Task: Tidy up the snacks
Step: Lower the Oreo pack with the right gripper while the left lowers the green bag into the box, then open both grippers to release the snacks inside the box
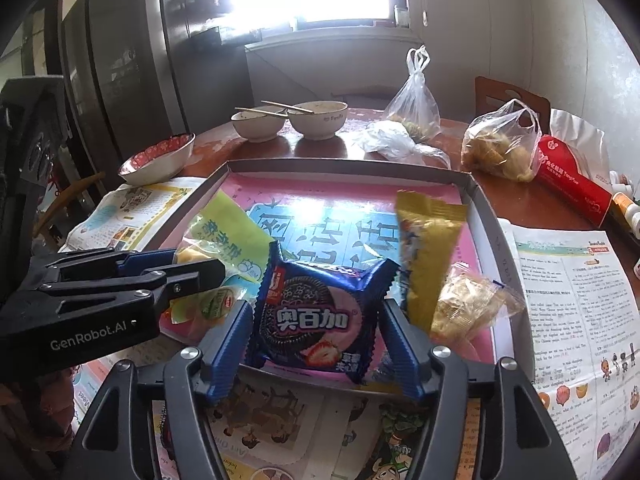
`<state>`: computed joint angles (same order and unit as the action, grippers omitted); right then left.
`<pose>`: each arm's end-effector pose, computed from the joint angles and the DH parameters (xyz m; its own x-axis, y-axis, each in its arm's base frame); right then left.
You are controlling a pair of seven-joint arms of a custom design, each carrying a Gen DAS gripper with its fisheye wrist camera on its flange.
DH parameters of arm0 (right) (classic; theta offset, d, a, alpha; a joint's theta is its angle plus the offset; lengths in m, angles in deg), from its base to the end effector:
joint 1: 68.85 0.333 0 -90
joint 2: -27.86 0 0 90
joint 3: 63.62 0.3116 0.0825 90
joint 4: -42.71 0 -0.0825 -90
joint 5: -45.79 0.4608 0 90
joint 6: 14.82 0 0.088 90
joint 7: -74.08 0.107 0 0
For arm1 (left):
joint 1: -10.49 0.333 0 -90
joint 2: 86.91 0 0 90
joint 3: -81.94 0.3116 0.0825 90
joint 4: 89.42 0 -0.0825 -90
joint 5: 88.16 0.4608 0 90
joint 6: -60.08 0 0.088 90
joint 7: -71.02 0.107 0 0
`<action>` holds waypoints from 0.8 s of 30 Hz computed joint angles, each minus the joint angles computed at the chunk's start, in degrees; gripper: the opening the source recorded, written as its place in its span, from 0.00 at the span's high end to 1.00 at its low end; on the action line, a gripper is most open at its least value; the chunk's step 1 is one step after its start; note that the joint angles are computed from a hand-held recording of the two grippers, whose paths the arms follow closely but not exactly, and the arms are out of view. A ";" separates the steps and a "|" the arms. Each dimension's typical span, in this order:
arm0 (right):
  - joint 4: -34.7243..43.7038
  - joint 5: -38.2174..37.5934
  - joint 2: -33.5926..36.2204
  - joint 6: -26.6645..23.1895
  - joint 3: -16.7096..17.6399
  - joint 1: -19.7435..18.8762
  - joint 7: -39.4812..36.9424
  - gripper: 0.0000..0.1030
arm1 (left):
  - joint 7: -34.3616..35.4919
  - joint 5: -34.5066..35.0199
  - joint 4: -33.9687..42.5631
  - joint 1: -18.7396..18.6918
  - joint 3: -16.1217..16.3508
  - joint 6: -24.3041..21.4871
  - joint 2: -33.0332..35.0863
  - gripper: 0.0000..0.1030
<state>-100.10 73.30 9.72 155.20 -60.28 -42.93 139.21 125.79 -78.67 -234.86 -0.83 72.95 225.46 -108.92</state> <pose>0.4870 0.2373 0.4419 0.5116 -0.8567 -0.0659 -0.6168 -0.3127 -0.7224 0.4906 -0.1924 0.4434 0.0245 -0.9769 0.2123 -0.7536 -0.1576 -0.6382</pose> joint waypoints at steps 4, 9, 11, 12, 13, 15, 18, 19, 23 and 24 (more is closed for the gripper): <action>-0.41 0.15 -0.67 0.38 -0.18 0.20 0.00 0.37 | -0.46 0.63 0.01 0.32 -0.42 -0.30 -0.15 0.66; -1.00 0.08 -1.44 0.40 -0.34 0.46 -0.01 0.37 | -1.03 1.14 -0.21 0.51 -0.68 -0.66 -0.58 0.65; -1.23 0.81 -1.83 0.27 -0.91 1.10 -0.57 0.37 | -1.27 1.38 -0.41 0.56 -0.76 -0.85 -0.89 0.65; -1.30 1.12 -1.98 0.17 -1.11 1.31 -0.84 0.37 | -1.42 1.53 -0.41 0.62 -0.84 -1.01 -0.97 0.65; -1.40 1.05 -2.11 0.32 -0.95 1.15 -0.77 0.36 | -1.73 1.72 -0.46 0.75 -0.99 -1.12 -1.11 0.64; -1.60 1.28 -2.37 0.64 -1.07 1.34 -1.05 0.36 | -1.80 1.78 -0.55 0.62 -0.89 -1.12 -1.23 0.62; -1.89 1.91 -2.83 0.91 -1.53 1.81 -1.61 0.36 | -2.31 2.11 -0.59 0.77 -1.09 -1.31 -1.39 0.59; -1.97 2.16 -2.98 0.93 -1.73 2.04 -1.93 0.36 | -2.47 2.20 -0.61 0.74 -1.17 -1.35 -1.45 0.56; -2.20 3.28 -3.36 0.81 -2.43 2.74 -2.81 0.33 | -2.96 2.60 -0.72 0.80 -1.35 -1.62 -1.70 0.52; -2.27 3.19 -3.38 0.92 -2.18 2.47 -2.67 0.33 | -3.17 2.77 -0.71 0.88 -1.46 -1.61 -1.71 0.52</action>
<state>-102.36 76.49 6.34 156.11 -62.45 -40.46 136.54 122.62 -75.90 -235.57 0.05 71.49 223.85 -110.63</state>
